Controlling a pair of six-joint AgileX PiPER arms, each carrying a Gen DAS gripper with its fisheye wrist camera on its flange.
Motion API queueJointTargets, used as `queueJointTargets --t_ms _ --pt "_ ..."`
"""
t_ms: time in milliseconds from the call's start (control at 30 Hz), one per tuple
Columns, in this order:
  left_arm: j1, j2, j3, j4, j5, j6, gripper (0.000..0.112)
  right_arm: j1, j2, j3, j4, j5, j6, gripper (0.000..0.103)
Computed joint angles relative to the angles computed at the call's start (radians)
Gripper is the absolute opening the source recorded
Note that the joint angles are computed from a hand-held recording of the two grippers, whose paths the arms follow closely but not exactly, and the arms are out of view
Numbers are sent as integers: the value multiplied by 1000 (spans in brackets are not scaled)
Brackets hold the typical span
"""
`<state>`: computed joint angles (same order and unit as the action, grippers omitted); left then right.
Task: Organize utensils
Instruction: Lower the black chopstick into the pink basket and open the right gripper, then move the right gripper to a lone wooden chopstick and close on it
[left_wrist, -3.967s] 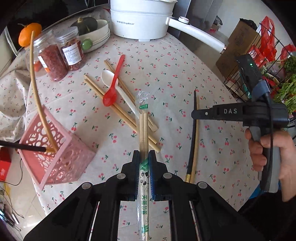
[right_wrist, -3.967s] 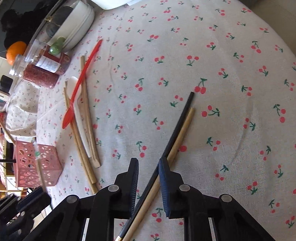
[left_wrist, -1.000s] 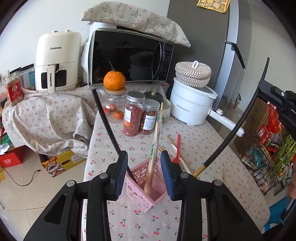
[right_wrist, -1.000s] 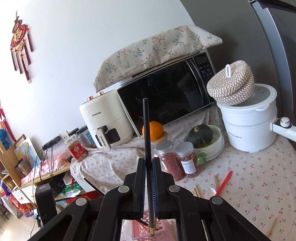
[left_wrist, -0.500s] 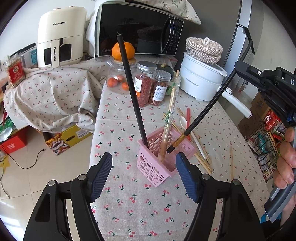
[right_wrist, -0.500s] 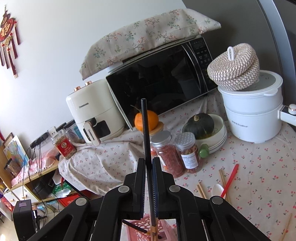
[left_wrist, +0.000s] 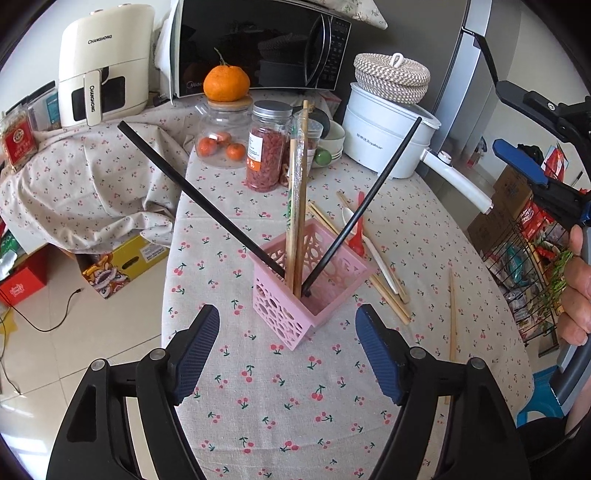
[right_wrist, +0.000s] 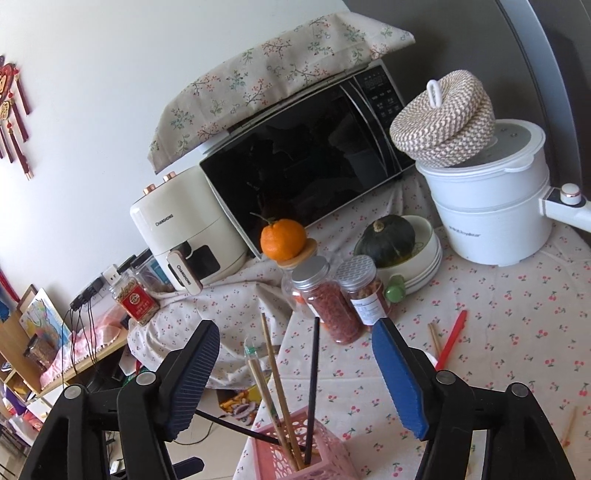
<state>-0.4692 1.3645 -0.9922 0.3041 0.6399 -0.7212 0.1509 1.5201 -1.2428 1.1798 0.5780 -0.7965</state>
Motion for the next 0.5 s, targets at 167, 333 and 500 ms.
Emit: queueJointTargets --t_ms 167,333,500 --pt "-50 20 -21 -6 17 -15 81 -73 -21 25 -122 30 69 83" --pt "-114 67 -60 20 51 -42 84 -120 2 21 -326 86 176 87" --pt "-159 126 -107 24 80 -43 84 -140 26 46 -500 100 238 87"
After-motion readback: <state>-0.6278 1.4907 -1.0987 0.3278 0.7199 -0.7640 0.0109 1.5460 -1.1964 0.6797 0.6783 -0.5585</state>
